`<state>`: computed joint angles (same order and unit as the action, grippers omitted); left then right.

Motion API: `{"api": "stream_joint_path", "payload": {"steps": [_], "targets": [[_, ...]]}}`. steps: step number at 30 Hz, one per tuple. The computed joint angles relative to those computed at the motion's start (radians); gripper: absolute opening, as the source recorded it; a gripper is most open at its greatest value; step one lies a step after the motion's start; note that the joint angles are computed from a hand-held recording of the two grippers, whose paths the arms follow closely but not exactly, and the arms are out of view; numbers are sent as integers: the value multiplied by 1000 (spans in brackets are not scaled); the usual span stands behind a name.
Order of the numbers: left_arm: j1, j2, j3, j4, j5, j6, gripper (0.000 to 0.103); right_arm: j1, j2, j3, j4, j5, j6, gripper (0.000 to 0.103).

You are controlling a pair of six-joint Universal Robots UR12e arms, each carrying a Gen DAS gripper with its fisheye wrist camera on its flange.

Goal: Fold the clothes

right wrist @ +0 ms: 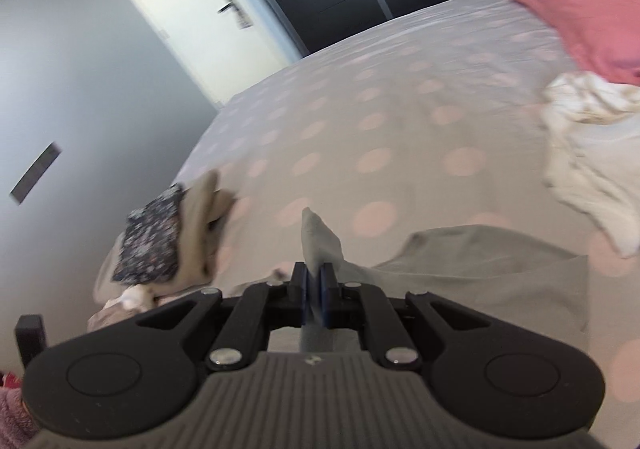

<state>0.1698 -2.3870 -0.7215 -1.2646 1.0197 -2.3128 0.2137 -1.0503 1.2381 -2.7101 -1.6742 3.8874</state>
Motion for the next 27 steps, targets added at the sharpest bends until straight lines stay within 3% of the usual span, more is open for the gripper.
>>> {"api": "stream_joint_path", "payload": {"steps": [5, 15, 21, 23, 27], "targets": [[-4, -20, 38, -29, 15, -4, 17, 18, 87, -122, 102, 73, -52, 8], [-17, -45, 74, -62, 86, 19, 17, 42, 236, -319, 339, 117, -122, 9], [-24, -62, 101, -88, 122, 20, 17, 45, 254, -346, 378, 139, -151, 13], [-26, -66, 107, -95, 125, 18, 17, 44, 249, -339, 372, 135, -160, 19], [-31, -65, 107, -128, 111, 38, 17, 48, 235, -332, 412, 64, -186, 23]]}}
